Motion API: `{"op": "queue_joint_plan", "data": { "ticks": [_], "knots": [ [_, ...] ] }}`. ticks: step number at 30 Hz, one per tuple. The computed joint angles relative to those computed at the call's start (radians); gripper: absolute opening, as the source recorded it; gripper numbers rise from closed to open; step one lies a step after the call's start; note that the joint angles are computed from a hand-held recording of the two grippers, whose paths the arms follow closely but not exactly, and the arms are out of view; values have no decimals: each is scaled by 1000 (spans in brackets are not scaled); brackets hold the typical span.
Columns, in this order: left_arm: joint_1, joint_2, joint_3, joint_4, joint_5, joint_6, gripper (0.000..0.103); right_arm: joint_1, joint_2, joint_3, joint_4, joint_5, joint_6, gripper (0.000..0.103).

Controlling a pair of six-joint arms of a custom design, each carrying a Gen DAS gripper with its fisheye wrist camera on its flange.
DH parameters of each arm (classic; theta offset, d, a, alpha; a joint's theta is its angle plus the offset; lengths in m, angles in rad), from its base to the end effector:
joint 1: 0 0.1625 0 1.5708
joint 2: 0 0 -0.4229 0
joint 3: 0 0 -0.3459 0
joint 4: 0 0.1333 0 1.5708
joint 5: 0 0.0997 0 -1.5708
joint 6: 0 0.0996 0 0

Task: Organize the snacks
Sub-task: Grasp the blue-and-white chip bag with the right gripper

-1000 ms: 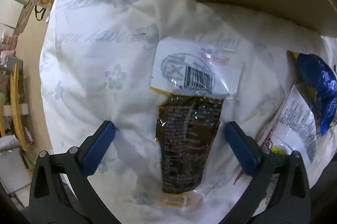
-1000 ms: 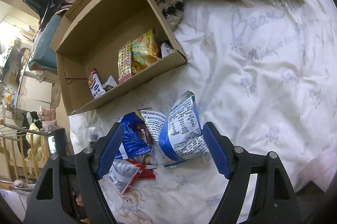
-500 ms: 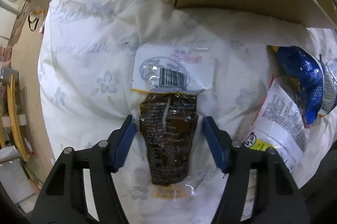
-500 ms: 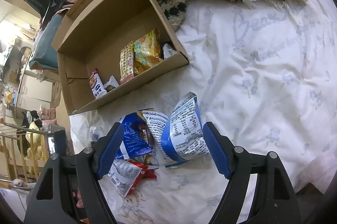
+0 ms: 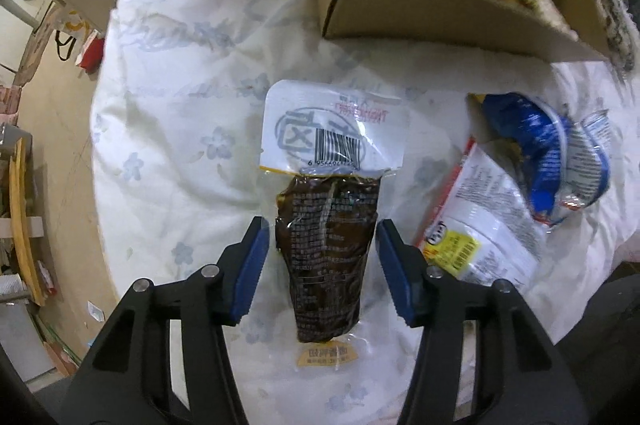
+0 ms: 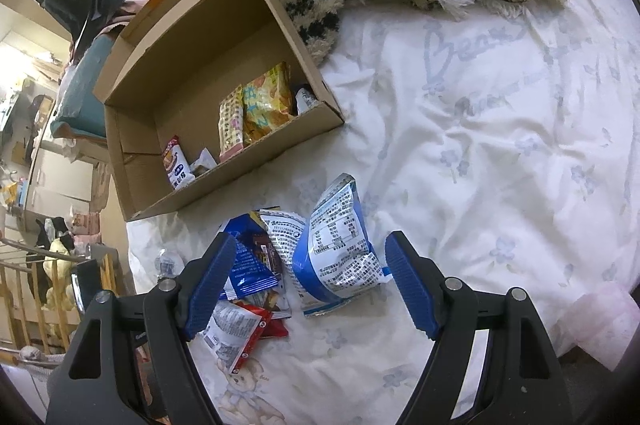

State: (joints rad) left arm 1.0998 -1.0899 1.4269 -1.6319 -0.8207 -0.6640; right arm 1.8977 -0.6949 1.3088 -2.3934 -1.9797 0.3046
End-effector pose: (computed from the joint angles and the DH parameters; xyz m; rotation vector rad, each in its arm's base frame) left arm -0.0921 -0.6243 0.3258 -0.0990 2.3608 -0.2231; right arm 0.3212 -0.6556 0.1653 -0.0294 -2.7824 0.4561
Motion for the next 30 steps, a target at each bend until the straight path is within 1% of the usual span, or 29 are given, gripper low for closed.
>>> {"op": "queue_joint_plan", "data": {
  "ticks": [2, 3, 5, 10, 13, 14, 16, 18, 20, 24, 26, 28, 29, 30],
  "knots": [
    [-18, -12, 8, -8, 14, -5, 51, 0, -2, 2, -1, 0, -3, 80],
    [-34, -39, 23, -8, 28, -17, 51, -1, -4, 4, -3, 2, -3, 80],
    [-55, -64, 38, 12, 58, -63, 51, -2, -8, 8, -9, 5, -1, 80],
    [-112, -143, 106, -103, 69, -65, 51, -8, -16, 15, -33, 22, 7, 80],
    [-133, -150, 123, -140, 119, -46, 51, -13, -18, 18, -40, 32, 22, 80],
    [-134, -145, 126, -161, 125, -43, 51, -17, -18, 18, -39, 40, 28, 80],
    [-126, -150, 139, -210, 107, -30, 51, -24, -14, 14, -29, 56, 45, 80],
    [-110, -143, 140, -240, 90, -16, 51, -26, -2, 1, -9, 46, 59, 80],
    [-105, -136, 132, -235, 75, -25, 51, -29, 17, -24, 35, 39, 71, 80],
    [-102, -121, 126, -235, 44, -37, 51, -31, 76, -101, 159, 11, 68, 80],
    [-100, -116, 122, -230, 42, -38, 51, -25, 119, -159, 238, -4, 23, 81],
    [-95, -111, 115, -232, 28, -41, 51, -3, 170, -222, 312, -81, -43, 86],
    [-93, -109, 112, -233, 24, -43, 51, 9, 195, -249, 338, -131, -74, 87],
    [-92, -109, 112, -234, 23, -43, 51, 15, 212, -265, 358, -160, -88, 88]
  ]
}}
